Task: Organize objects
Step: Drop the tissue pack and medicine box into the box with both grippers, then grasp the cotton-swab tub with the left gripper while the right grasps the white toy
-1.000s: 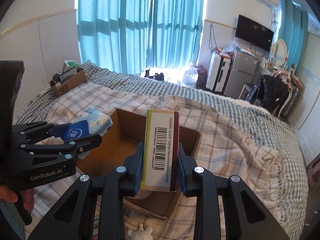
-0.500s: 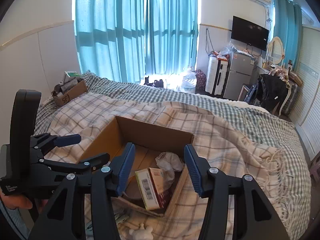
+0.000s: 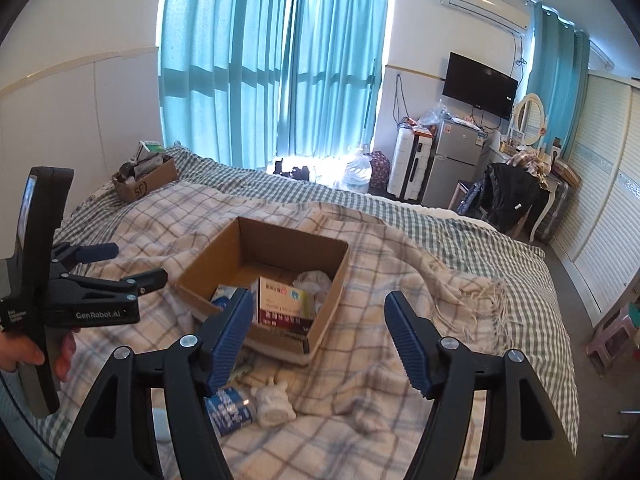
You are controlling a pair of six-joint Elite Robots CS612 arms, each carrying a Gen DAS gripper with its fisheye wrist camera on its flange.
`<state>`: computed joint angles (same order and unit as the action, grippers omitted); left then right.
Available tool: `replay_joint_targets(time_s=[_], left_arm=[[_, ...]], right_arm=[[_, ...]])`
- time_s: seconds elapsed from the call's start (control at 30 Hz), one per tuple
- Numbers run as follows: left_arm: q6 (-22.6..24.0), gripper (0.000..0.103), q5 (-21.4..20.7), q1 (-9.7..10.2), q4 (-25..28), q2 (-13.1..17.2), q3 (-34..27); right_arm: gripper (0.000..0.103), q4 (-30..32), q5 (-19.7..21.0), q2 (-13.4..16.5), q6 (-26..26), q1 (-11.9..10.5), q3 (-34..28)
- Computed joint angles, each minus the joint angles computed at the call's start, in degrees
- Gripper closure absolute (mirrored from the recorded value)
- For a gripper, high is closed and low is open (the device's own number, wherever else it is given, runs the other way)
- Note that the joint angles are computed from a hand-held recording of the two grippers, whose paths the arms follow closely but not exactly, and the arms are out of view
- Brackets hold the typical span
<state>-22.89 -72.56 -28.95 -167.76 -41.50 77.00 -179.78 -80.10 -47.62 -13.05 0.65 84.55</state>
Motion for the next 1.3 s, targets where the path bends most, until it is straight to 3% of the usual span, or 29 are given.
replay_joint_targets(time_s=[0.33,0.5,0.77,0.93,1.03,1.1,1.3], left_arm=[[-4.1,0.006,2.8,-2.24,-1.5,0.0,5.3],[-4.6,0.006,1.0,-3.06,-0.1,2.0,4.6],[-1.1,0.007,-4.2,-4.11,4.8,5.0,1.8],[0.5,0.021,-6.7,-4.22,8.0,6.1,0.4],[3.3,0.026,-5.8,-4.86,9.8,6.7,-0.1],[3.7,0.028,-5.4,-5.02,9.2,6.5,0.2],[1.9,0.032,-7.2,-4.22,0.9,3.6,4.2]], right_arm=[[0.035,1.9,0.7,-0.1,-2.5,-0.2,3.9],[0.035,4.5,0.8,1.5,-2.9,-0.4,3.4],[0.035,7.6,0.6,3.2,-2.6,-0.9,2.5],[0.035,8.6,0.3,3.9,-2.2,-1.0,2.0],[0.035,9.0,0.4,4.1,-1.9,-1.0,1.9],[0.035,9.2,0.4,4.1,-1.9,-1.0,1.9],[0.035,9.2,-0.3,3.9,-2.0,-0.8,2.1]])
